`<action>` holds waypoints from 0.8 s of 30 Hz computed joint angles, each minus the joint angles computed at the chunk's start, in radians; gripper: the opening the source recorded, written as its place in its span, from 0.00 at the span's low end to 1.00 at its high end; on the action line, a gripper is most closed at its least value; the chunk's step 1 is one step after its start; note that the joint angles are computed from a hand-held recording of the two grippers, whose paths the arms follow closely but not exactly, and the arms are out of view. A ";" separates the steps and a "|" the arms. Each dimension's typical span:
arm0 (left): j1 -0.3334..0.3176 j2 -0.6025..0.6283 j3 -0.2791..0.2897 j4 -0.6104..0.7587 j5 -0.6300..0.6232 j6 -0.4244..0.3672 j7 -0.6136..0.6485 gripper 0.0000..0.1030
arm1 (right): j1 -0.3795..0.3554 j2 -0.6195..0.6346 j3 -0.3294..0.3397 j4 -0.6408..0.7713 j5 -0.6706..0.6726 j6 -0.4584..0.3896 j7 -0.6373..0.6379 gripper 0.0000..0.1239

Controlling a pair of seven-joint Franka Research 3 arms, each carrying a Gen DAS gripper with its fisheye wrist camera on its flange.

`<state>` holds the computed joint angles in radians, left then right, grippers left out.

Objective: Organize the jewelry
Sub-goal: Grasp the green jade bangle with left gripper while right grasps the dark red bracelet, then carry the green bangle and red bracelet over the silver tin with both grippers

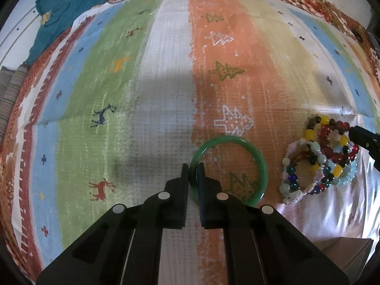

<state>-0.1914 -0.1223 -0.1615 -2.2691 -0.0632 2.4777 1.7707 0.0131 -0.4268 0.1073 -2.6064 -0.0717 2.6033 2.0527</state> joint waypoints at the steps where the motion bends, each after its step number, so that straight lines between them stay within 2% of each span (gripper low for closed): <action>1: -0.002 -0.008 0.000 -0.003 -0.004 0.001 0.005 0.07 | 0.000 -0.013 0.003 -0.001 -0.003 -0.007 0.003 0.11; 6: -0.014 -0.052 0.007 -0.017 -0.036 0.002 0.035 0.07 | -0.003 -0.068 0.023 -0.012 -0.018 -0.037 0.024 0.11; 12: -0.018 -0.093 0.010 -0.040 0.005 0.013 0.020 0.08 | -0.006 -0.129 0.034 -0.036 -0.022 -0.063 0.043 0.11; 15: -0.025 -0.113 0.022 -0.047 -0.014 0.006 0.028 0.08 | -0.006 -0.153 0.044 -0.039 -0.028 -0.099 0.051 0.11; 24: -0.058 -0.184 0.049 -0.071 -0.087 -0.013 0.084 0.08 | -0.009 -0.226 0.061 -0.051 -0.040 -0.120 0.061 0.11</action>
